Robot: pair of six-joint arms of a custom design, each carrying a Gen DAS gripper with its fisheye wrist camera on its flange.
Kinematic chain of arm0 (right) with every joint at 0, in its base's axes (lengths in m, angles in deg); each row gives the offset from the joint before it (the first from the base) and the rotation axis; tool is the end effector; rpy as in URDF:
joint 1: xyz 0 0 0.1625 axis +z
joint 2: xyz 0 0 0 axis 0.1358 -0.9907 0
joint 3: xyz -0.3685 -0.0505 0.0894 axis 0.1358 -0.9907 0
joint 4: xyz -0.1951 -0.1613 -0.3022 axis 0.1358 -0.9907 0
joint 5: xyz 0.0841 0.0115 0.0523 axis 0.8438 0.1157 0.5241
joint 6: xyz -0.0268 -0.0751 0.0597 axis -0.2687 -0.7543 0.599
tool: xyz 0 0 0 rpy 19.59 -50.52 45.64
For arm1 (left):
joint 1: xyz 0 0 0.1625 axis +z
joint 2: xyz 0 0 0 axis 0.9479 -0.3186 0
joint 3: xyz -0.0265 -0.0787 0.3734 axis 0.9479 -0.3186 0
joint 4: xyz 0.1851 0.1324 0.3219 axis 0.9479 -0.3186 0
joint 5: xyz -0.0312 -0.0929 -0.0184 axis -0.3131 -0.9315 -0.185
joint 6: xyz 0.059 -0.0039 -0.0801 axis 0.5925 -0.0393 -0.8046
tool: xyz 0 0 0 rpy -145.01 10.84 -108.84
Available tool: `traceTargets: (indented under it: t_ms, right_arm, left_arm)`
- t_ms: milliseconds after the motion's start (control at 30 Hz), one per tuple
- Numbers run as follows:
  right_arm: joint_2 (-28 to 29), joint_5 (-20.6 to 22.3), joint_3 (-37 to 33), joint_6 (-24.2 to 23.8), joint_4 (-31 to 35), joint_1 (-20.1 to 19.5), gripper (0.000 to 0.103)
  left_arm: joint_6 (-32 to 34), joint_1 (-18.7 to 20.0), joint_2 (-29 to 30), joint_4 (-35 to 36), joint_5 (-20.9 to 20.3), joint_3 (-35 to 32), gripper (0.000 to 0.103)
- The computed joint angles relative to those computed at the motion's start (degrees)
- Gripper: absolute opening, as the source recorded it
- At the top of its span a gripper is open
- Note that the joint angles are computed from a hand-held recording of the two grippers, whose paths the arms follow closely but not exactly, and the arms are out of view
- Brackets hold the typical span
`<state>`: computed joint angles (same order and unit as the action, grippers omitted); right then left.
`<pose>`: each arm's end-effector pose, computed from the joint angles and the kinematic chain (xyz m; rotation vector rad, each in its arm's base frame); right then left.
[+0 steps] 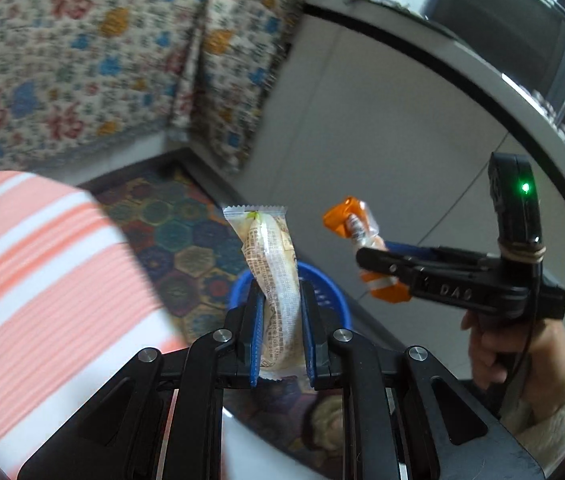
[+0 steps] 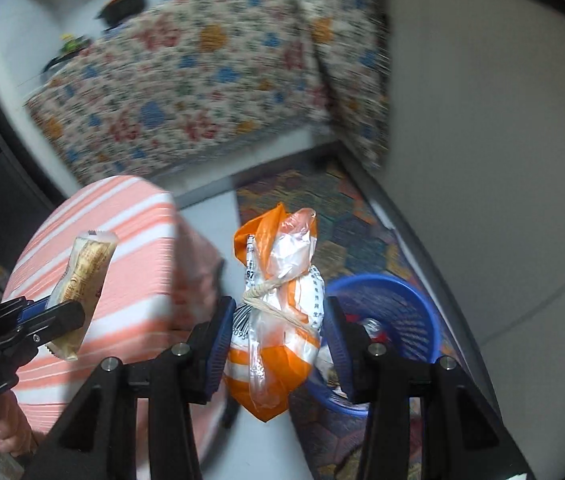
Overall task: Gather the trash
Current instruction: 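Carry the snack wrapper and orange bag over the blue wastebasket, then open both grippers to drop the wrapper and bag into the wastebasket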
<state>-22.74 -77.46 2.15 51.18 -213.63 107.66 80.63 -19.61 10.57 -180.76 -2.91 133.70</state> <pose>0.3909 -0.6342 0.1420 0.5389 -2.5344 0.6405 -0.2334 -0.5980 0.3283 0.5017 2.6329 -0.8704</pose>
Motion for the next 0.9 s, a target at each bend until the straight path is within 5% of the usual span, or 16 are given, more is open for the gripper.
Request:
traceTargets:
  t_ms: [367, 767, 833, 900]
  right_arm:
    - [-2.77, 3.73, 4.45, 1.63, -3.80, -9.17, 0.046]
    - [-1.07, 4.19, 1.77, 3.18, -1.39, -12.05, 0.049]
    - [-0.73, 4.53, 1.48, 4.47, -1.40, -12.60, 0.053]
    - [-0.42, 4.13, 1.25, 6.34, -1.37, -13.25, 0.066]
  left_arm:
    - [-0.11, 2.74, 12.16, -1.70, -3.82, -6.14, 0.016]
    - [2.05, 5.30, 19.51, -2.41, -5.02, -10.55, 0.018]
    - [2.42, 5.93, 21.23, -2.10, -4.75, -12.04, 0.035]
    - [2.56, 6.32, 22.41, -3.03, -4.52, -12.77, 0.063]
